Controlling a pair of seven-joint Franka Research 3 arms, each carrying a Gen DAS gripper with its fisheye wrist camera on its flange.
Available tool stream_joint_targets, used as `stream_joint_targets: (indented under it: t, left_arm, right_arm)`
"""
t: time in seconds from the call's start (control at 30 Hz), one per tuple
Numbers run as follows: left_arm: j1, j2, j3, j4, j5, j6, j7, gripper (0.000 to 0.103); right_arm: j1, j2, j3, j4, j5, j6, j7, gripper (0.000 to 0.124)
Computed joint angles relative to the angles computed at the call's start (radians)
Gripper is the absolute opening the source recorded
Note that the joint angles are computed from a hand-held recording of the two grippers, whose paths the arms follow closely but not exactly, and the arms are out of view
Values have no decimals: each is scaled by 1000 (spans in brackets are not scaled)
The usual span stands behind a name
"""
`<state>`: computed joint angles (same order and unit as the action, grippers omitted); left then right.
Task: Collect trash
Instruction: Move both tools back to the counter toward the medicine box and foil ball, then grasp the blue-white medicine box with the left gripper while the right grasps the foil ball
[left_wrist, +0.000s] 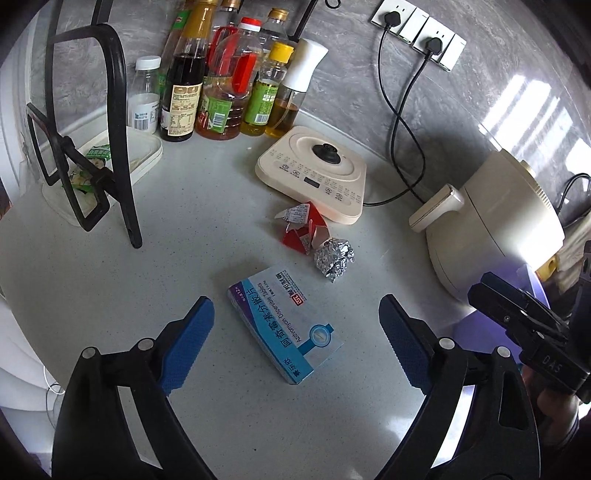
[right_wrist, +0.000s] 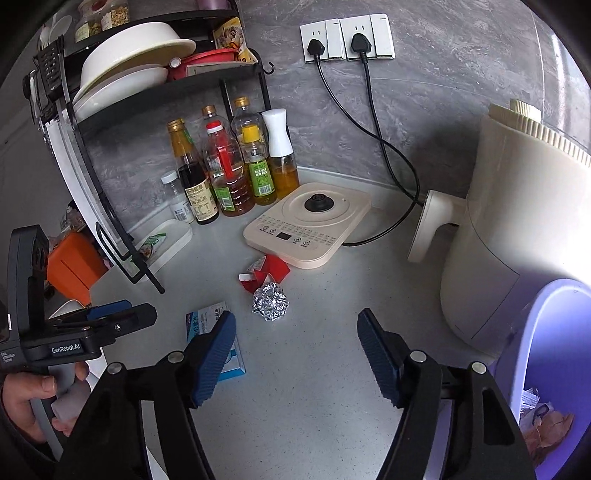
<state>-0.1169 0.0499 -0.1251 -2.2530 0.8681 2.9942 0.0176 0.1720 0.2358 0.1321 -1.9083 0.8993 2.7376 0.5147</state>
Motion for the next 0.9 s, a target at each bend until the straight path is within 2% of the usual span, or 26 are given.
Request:
stream_joint_targets:
  t: [0.1,0.27,0.37,0.43,0.67,0.8,0.87,0.9]
  left_arm:
    - [-6,39,2,28,-23,-17,-1,88]
    - [-21,121,-7,97,-185,-84,122,87]
    - [-36,167,-9,138,-260,-102,170,87]
    - [-45,196,-14,167,-310,-129,213,87]
    - [-110,274,12,287,-337,-280,243,87]
    - [-128,323,6,357,-349,-367,283,87]
    - [-142,332,12,373,-337,-408,287,83]
    - [-141,333,12,373,-337,-414,293,76]
  right_arm:
    - [4,38,-5,33,-41,-16,20,64]
    - [1,105,-8,94,-116,-36,82,64]
    - [6,128,5,89,-163,34,46,64]
    - [-10,147,22,106,-165,22,29,64]
    - [-25,198,26,142,-191,7,79,63]
    - [-33,223,27,161,-216,-6,88,63]
    - [-36,234,27,173,-225,-8,94,63]
    - [-37,239,27,179,-229,-9,102,63]
